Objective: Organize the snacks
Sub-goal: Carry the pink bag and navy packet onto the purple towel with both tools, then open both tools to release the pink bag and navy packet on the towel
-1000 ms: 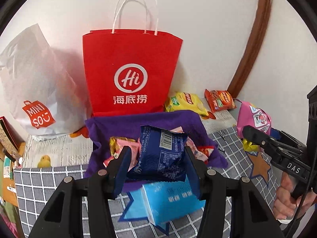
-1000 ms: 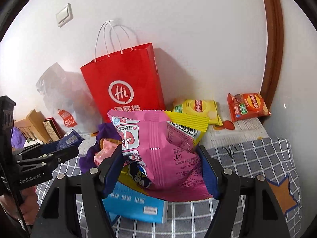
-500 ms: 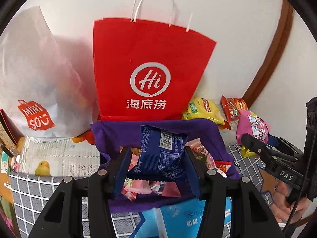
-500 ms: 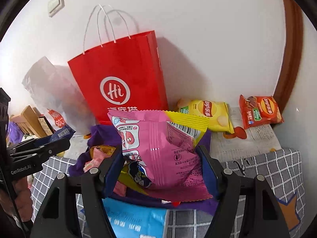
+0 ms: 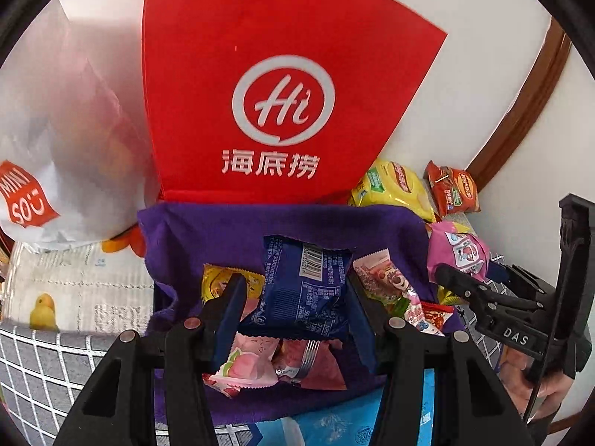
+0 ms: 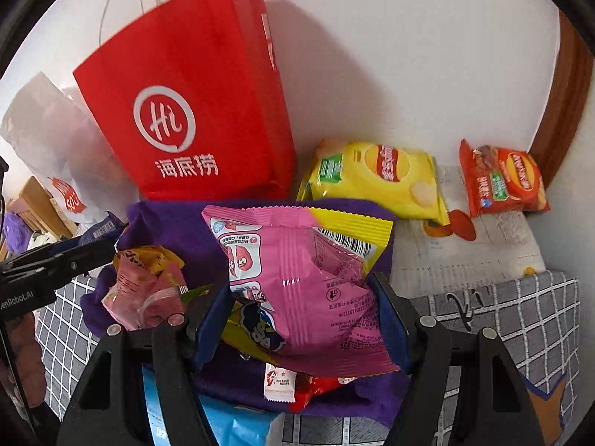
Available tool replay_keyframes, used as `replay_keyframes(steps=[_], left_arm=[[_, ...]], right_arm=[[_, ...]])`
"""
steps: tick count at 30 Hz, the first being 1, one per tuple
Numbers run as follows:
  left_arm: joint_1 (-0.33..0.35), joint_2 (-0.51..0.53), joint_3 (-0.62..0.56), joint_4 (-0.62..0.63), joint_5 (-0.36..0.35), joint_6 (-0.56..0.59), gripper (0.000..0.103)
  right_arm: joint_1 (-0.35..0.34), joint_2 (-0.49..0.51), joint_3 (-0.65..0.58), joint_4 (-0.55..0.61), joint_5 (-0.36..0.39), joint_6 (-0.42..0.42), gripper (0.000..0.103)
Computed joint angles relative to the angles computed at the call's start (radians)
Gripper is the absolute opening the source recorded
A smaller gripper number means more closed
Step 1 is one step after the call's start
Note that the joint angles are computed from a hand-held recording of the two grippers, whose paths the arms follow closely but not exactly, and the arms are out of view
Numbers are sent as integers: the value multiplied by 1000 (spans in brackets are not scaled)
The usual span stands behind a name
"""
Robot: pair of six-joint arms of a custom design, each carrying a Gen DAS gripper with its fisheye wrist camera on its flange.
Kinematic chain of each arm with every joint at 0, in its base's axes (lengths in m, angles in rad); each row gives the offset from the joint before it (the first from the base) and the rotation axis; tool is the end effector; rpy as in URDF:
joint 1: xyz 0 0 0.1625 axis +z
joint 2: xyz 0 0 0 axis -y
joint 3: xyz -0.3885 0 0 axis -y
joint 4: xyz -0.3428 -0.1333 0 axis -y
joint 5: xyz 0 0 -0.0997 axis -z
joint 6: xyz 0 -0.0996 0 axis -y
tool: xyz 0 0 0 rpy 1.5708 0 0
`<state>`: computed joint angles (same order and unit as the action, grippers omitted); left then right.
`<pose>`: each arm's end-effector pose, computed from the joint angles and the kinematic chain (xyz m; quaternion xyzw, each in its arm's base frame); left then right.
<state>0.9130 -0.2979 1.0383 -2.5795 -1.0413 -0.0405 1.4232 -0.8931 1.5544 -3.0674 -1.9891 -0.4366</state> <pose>-0.3092 -0.7005 -0.0112 0.2572 0.9219 -0.2100 0.1995 -0.0035 -0.6551 0.2675 0.0454 -0.8969 0.3253 0.2960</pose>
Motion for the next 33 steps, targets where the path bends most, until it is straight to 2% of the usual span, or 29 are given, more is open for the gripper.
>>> replay_keyframes(steps=[9, 13, 19, 33], left_arm=[[12, 13, -23, 35, -2, -10, 51], [15, 25, -43, 59, -8, -19, 51], [18, 43, -71, 91, -15, -24, 51], [19, 98, -140, 168, 1, -32, 51]], right_arm=[[-16, 43, -56, 51, -45, 4, 71], [-28, 49, -75, 93, -36, 25, 71], [-44, 45, -92, 161, 16, 59, 71], [-35, 60, -117, 214, -22, 35, 72]])
